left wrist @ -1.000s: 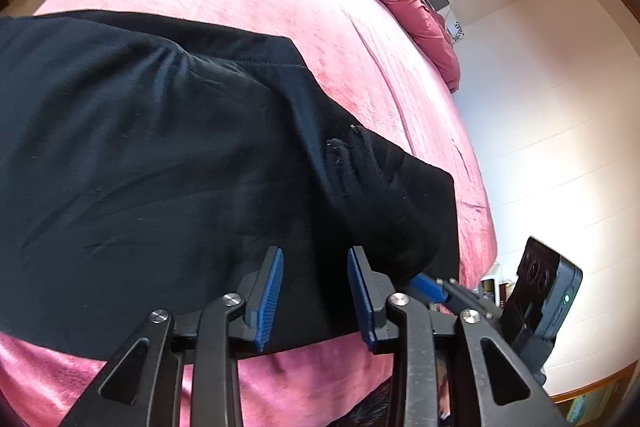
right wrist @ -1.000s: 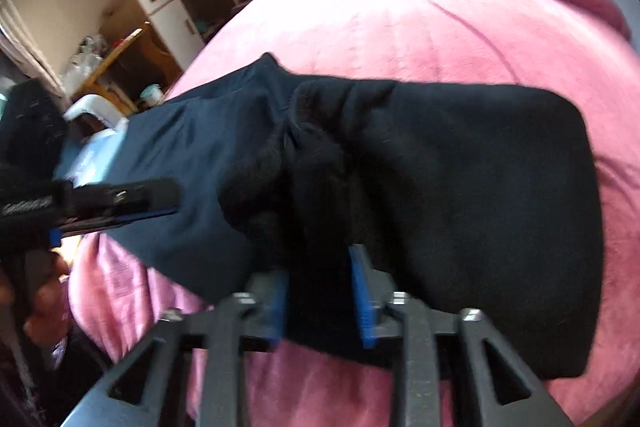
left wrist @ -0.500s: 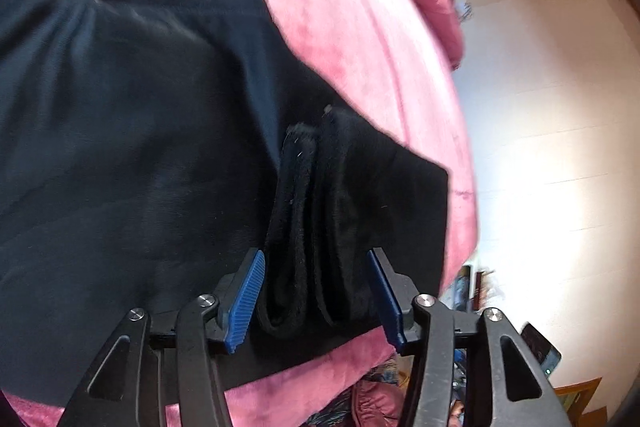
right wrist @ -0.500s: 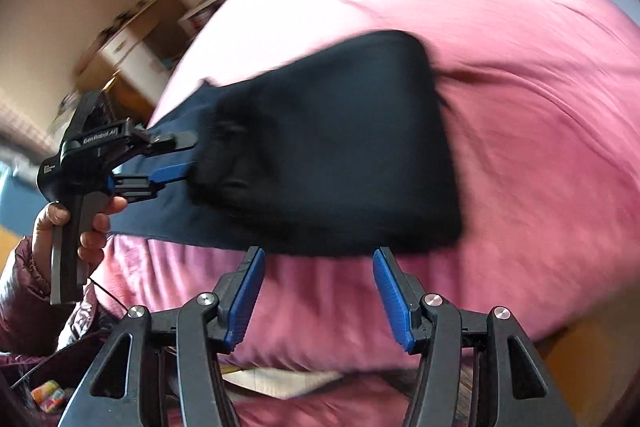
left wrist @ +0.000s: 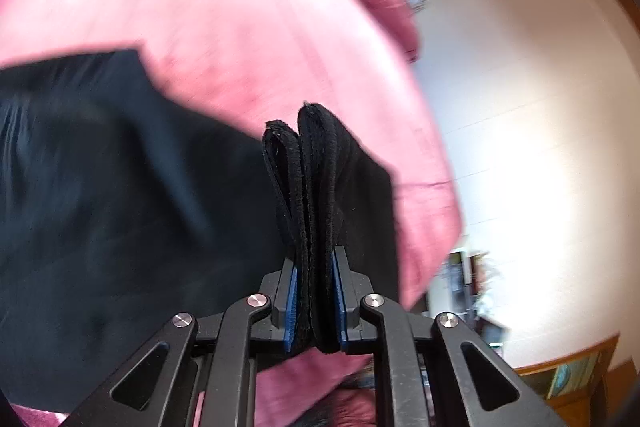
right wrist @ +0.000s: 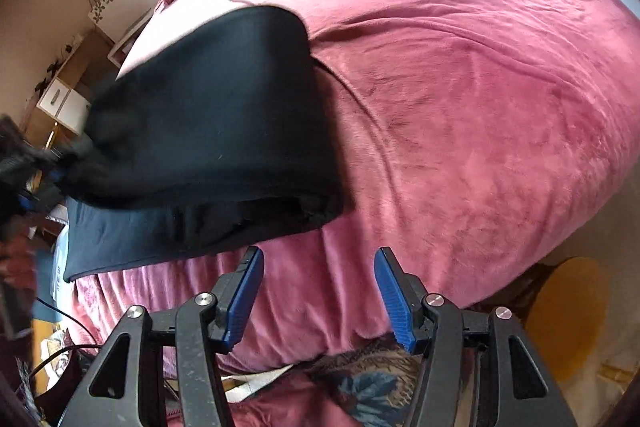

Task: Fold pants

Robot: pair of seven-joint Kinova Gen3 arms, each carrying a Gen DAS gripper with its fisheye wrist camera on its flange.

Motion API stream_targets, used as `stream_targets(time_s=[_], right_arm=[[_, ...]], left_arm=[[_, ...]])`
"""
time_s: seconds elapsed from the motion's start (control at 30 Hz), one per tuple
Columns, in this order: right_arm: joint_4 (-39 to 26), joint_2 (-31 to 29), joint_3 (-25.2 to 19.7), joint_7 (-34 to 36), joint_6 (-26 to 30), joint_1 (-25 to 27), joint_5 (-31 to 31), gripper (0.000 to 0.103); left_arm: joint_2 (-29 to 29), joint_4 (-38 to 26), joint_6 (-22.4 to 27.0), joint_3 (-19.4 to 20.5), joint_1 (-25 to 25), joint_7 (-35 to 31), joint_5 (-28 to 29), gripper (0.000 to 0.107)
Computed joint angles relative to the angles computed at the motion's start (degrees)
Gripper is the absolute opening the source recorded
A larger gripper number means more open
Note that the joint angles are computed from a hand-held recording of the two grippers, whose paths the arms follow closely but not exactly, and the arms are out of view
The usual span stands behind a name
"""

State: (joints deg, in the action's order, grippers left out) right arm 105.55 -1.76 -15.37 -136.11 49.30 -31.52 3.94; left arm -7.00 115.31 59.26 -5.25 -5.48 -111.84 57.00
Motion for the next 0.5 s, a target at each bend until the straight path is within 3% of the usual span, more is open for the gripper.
stream_targets(time_s=[0.17, 0.27, 0.3, 0.4, 0.5], right_arm=[[0.29, 1.24, 0.47, -7.28, -5.63, -0.59, 4.01, 0.059], [-2.23, 4.35, 4.03, -12.16, -1.38, -6.57, 11.0, 0.055], [-2.85, 5.41, 3.88, -13.04, 0.34, -7.24, 13.33, 0.046], [-2.79, 7.18, 0.48, -14.54, 1.16, -4.91, 15.12, 0.045], [-3.19, 7.95, 1.02, -13.99, 1.54, -6.24, 15.75, 0.045]], left_arm=[[-2.24, -2.45, -0.36, 0.67, 1.76, -1.64, 2.78, 0.014], [-3.21, -2.26, -2.05, 0.07, 2.83, -1.74, 2.75, 0.014], [-3.84, -1.79, -2.81, 0.39, 2.55, -1.32, 1.87, 0.014], [-4.15, 0.61, -3.05, -1.18, 2.24, -0.06, -2.47, 0.013], [-4.19, 4.11, -3.52, -1.52, 0.94, 2.35, -7.87, 0.013]])
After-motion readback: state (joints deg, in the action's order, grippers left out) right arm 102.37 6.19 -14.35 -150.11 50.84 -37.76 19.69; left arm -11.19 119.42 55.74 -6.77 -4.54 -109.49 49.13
